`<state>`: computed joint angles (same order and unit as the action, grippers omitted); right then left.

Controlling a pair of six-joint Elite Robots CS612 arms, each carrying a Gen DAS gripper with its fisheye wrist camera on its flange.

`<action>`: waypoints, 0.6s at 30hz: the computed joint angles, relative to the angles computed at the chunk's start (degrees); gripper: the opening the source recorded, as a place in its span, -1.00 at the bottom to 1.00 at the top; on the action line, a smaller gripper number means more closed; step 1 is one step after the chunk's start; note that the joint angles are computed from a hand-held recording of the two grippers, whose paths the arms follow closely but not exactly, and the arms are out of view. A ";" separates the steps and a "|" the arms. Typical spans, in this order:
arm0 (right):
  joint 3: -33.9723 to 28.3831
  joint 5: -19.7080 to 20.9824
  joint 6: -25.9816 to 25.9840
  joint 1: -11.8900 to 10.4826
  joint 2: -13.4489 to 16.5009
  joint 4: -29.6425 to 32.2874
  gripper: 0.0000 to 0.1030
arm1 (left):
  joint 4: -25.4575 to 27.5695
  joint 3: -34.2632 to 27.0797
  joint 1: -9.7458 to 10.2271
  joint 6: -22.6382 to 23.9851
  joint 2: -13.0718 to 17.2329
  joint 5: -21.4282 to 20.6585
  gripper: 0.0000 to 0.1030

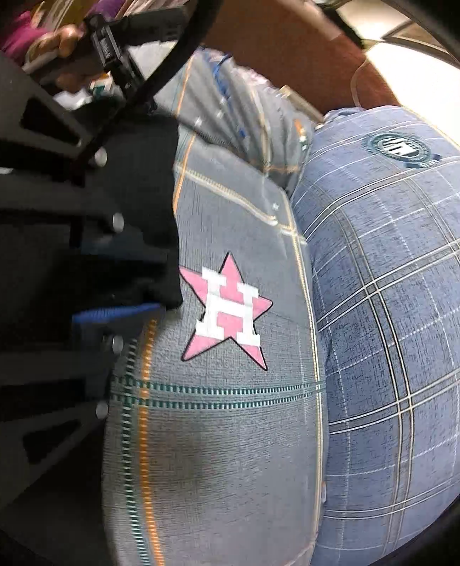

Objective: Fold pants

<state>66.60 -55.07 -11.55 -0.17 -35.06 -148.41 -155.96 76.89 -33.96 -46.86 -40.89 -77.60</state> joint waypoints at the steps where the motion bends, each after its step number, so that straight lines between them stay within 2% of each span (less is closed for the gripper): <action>1: 0.54 0.40 0.21 -0.19 -0.30 -0.93 -0.77 | -0.16 0.51 -0.10 -0.17 0.01 -0.11 0.88; 3: 2.53 -0.32 -0.02 -0.45 -1.34 -5.66 -0.80 | -4.20 2.26 -0.44 -0.25 -0.20 1.13 0.88; 5: 3.16 -3.68 -0.72 0.07 -1.48 -7.33 -0.81 | -4.10 2.10 -0.59 0.03 -0.02 1.90 0.91; 7: 2.20 -7.56 -1.71 0.95 -0.43 -6.22 -0.80 | -2.86 1.67 -0.76 -0.25 0.03 2.65 0.91; 9: 2.57 -7.35 0.61 0.85 -0.13 -9.32 -0.76 | -2.62 1.72 -0.71 -0.12 -0.07 2.55 0.91; 10: 2.80 -7.21 1.87 0.69 -0.35 -9.58 -0.70 | -2.17 1.69 -0.64 -0.31 -0.22 2.23 0.91; 11: 3.15 -7.31 2.79 0.52 -0.60 -10.09 -0.52 | -1.82 1.69 -0.59 -0.57 -0.36 1.94 0.91; 12: 4.03 -7.46 3.42 0.22 -1.19 -10.94 -0.46 | -1.67 1.77 -0.58 -0.88 -0.54 1.68 0.91; 15: 7.49 -6.11 3.10 -0.78 -3.39 -13.78 -0.45 | -2.12 1.86 -0.93 -0.68 -0.96 2.19 0.91; 18: 10.79 -3.73 2.46 -1.80 -5.30 -15.57 -0.29 | -1.02 1.17 -1.91 0.57 -1.12 4.89 0.91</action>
